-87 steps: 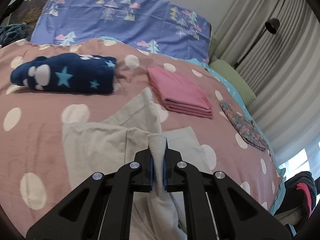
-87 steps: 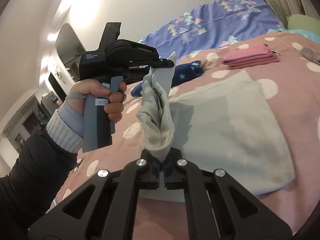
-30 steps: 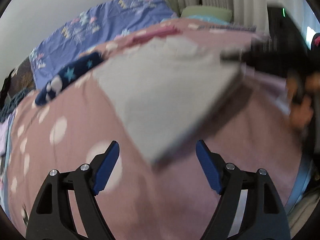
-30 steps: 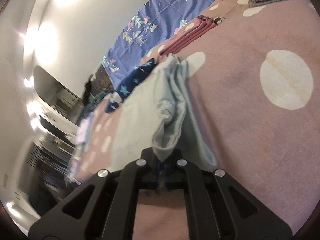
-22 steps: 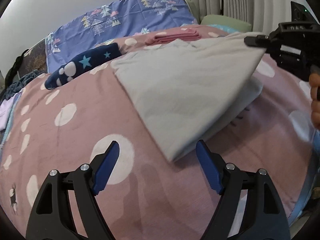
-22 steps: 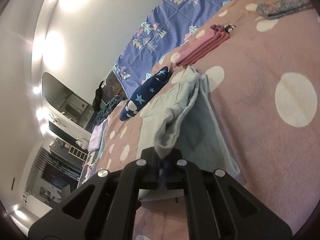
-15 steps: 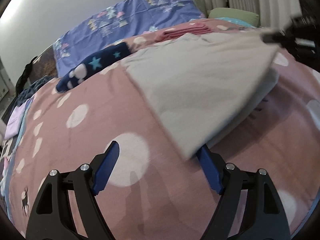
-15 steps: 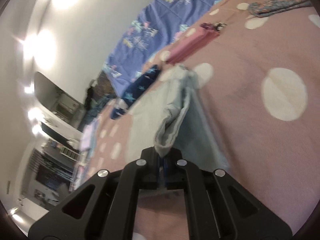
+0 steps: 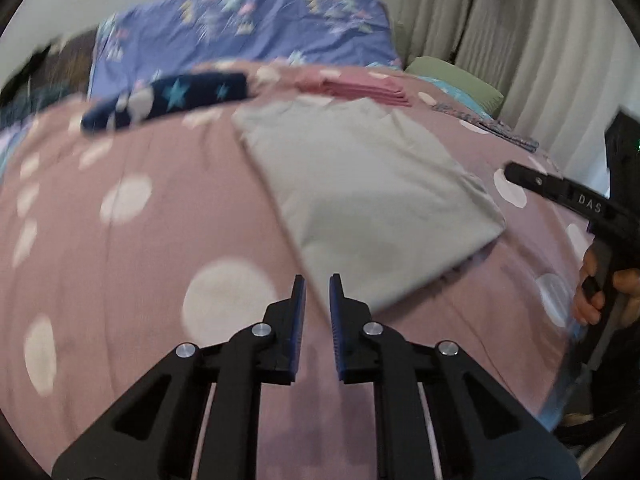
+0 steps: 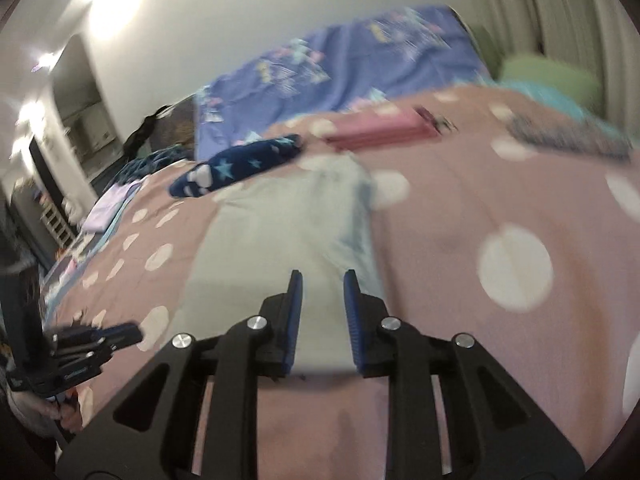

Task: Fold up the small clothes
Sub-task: 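Open the right tool, release the shirt and lower both tools over it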

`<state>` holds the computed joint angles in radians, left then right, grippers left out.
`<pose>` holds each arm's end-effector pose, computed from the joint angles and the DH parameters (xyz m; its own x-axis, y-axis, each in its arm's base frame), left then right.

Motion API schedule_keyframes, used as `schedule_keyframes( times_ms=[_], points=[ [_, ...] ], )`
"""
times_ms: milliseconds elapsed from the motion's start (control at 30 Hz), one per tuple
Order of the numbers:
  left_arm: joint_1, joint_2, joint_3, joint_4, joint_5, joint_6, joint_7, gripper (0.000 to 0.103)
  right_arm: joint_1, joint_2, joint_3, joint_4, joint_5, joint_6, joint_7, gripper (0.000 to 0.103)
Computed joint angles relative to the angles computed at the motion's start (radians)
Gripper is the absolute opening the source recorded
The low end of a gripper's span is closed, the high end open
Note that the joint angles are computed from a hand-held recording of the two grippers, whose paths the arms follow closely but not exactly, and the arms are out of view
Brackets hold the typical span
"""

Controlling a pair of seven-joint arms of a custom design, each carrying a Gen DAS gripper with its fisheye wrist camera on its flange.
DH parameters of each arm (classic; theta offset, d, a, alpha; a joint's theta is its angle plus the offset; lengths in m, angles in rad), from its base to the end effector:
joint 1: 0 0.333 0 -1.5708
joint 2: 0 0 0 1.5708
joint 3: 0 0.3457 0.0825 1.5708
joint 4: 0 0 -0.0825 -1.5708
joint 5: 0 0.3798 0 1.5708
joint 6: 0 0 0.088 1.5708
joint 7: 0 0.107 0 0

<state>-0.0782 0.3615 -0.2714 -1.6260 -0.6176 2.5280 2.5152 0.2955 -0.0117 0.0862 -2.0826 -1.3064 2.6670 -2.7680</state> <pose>0.6763 -0.2098 0.5079 -0.7601 -0.6447 0.0809 -0.5090 0.5133 -0.6910 0.5219 0.2402 0.5117 -0.3372 -0.8942 -0.2943 -0.4334 0.4250 -0.7947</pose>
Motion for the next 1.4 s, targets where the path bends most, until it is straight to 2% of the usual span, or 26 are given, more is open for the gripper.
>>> schedule_keyframes(
  times_ms=[67,100,133,167,200,233,300,367,467,600,667,733,833,900,933,967,1000,1033,1067,1100,1233,1300,1367,1400],
  points=[
    [-0.023,0.036,0.004,0.031,0.038,-0.024,-0.020,0.014,-0.007,0.050,-0.010,0.036,0.040,0.042,-0.074,0.023],
    [-0.050,0.057,0.023,0.045,0.095,-0.035,-0.062,0.014,-0.010,0.072,-0.016,0.040,0.108,0.062,-0.131,0.023],
    [-0.070,0.073,0.034,0.044,0.152,-0.020,-0.094,0.015,-0.015,0.096,-0.019,0.042,0.222,0.066,-0.220,0.020],
    [-0.070,0.067,0.024,0.007,0.148,0.039,-0.056,0.015,-0.035,0.127,-0.010,0.038,0.335,0.068,-0.302,0.010],
    [-0.063,0.057,0.012,-0.017,0.144,0.072,-0.032,0.015,-0.022,0.130,-0.035,0.019,0.378,0.092,-0.326,0.007],
    [-0.063,0.050,0.012,-0.026,0.156,0.076,-0.030,0.015,-0.016,0.123,-0.052,0.008,0.358,0.124,-0.290,0.002],
    [-0.048,0.055,0.002,-0.018,0.152,0.059,-0.014,0.015,-0.020,0.106,-0.054,-0.007,0.441,0.126,-0.363,0.000],
    [-0.039,0.061,-0.003,-0.006,0.144,0.038,-0.015,0.015,-0.003,0.111,-0.057,0.008,0.418,0.085,-0.379,0.000],
    [-0.037,0.052,-0.005,-0.020,0.132,0.055,-0.015,0.015,0.020,0.109,-0.057,0.025,0.370,0.026,-0.360,0.000],
    [-0.014,0.068,-0.019,0.048,0.082,0.019,-0.022,0.016,0.029,0.087,-0.067,0.025,0.196,0.052,-0.230,0.007],
    [-0.025,0.107,-0.012,0.127,0.079,0.027,-0.058,0.016,0.033,0.089,-0.051,0.072,0.185,-0.018,-0.320,0.009],
    [-0.051,0.161,0.007,0.218,0.119,0.020,-0.122,0.016,0.028,0.114,-0.049,0.128,0.199,-0.051,-0.406,0.012],
    [-0.088,0.253,0.021,0.365,0.190,-0.023,-0.205,0.016,-0.001,0.180,-0.067,0.213,0.278,0.024,-0.548,0.011],
    [-0.109,0.292,0.026,0.415,0.233,-0.021,-0.230,0.017,-0.034,0.235,-0.070,0.260,0.425,0.084,-0.674,0.007],
    [-0.134,0.319,0.052,0.448,0.276,-0.031,-0.273,0.018,-0.058,0.258,-0.051,0.281,0.491,0.072,-0.730,0.007],
    [-0.147,0.338,0.067,0.465,0.310,-0.039,-0.303,0.023,-0.048,0.296,-0.065,0.324,0.570,0.005,-0.796,0.002],
    [-0.150,0.360,0.071,0.485,0.332,-0.045,-0.315,0.029,-0.016,0.321,-0.104,0.346,0.612,-0.047,-0.828,0.000],
    [-0.131,0.369,0.046,0.477,0.322,-0.033,-0.294,0.030,-0.020,0.337,-0.113,0.344,0.637,-0.042,-0.848,0.000],
    [-0.107,0.369,0.019,0.467,0.300,-0.028,-0.276,0.030,-0.045,0.337,-0.104,0.314,0.619,0.018,-0.833,0.000],
    [-0.105,0.370,0.018,0.474,0.302,-0.038,-0.281,0.030,-0.035,0.332,-0.120,0.302,0.611,0.043,-0.824,0.000],
    [-0.111,0.367,0.022,0.471,0.324,-0.030,-0.286,0.031,0.019,0.323,-0.152,0.324,0.564,-0.034,-0.818,0.002],
    [-0.102,0.356,0.015,0.469,0.316,-0.035,-0.289,0.031,0.010,0.283,-0.157,0.273,0.561,0.037,-0.773,0.011],
    [-0.084,0.348,-0.001,0.469,0.292,-0.034,-0.283,0.031,0.005,0.235,-0.172,0.219,0.528,0.102,-0.703,0.024],
    [-0.084,0.345,-0.001,0.468,0.288,-0.027,-0.283,0.032,0.001,0.223,-0.174,0.210,0.514,0.107,-0.687,0.025]
  ],
)
